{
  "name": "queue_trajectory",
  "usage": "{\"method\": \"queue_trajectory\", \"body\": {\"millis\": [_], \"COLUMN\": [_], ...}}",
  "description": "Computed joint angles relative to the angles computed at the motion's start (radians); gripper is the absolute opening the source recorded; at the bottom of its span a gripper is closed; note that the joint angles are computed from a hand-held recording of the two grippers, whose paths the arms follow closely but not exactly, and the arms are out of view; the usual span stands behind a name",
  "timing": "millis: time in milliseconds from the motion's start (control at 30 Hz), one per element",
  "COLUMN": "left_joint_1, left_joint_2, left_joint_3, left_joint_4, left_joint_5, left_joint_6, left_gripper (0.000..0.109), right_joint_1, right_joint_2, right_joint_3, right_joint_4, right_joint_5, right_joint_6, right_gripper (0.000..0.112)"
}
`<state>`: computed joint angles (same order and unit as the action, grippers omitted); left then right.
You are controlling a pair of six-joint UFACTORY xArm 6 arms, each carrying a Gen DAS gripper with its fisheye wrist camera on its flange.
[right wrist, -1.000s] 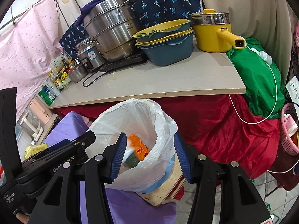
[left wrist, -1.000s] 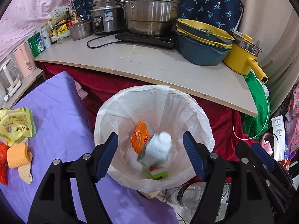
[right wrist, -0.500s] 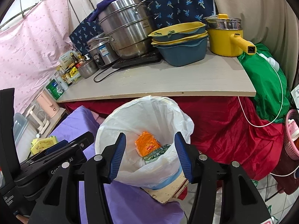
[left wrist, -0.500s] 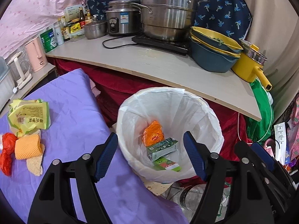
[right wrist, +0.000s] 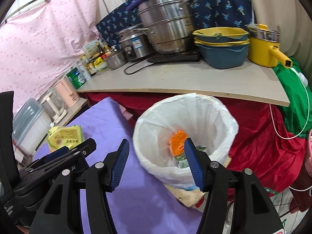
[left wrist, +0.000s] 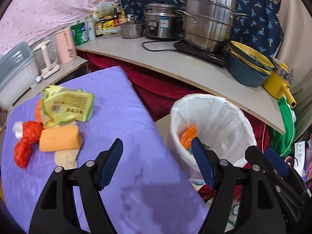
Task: Collect trash
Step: 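Withdraw both open tools from above the bin, then move both open tools over the pile of trash on the table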
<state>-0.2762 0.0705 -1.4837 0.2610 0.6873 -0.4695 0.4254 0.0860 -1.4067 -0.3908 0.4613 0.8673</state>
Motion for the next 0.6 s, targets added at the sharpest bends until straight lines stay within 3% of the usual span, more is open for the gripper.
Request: {"method": "queue_trajectory", "body": {"millis": [600], "left_joint_1": [0.2], "left_joint_2": [-0.229], "left_joint_3": [0.254], "left_joint_4": [-0.01], "left_joint_5": [-0.022], "left_joint_6": [-0.027], "left_gripper": [0.069], "right_joint_1": [0.164], "right_joint_2": [0.138], "right_joint_3": [-0.2], "right_joint_4": [0.045], "right_joint_5": [0.067], "right_joint_6": [-0.111], "right_gripper": [0.062]}}
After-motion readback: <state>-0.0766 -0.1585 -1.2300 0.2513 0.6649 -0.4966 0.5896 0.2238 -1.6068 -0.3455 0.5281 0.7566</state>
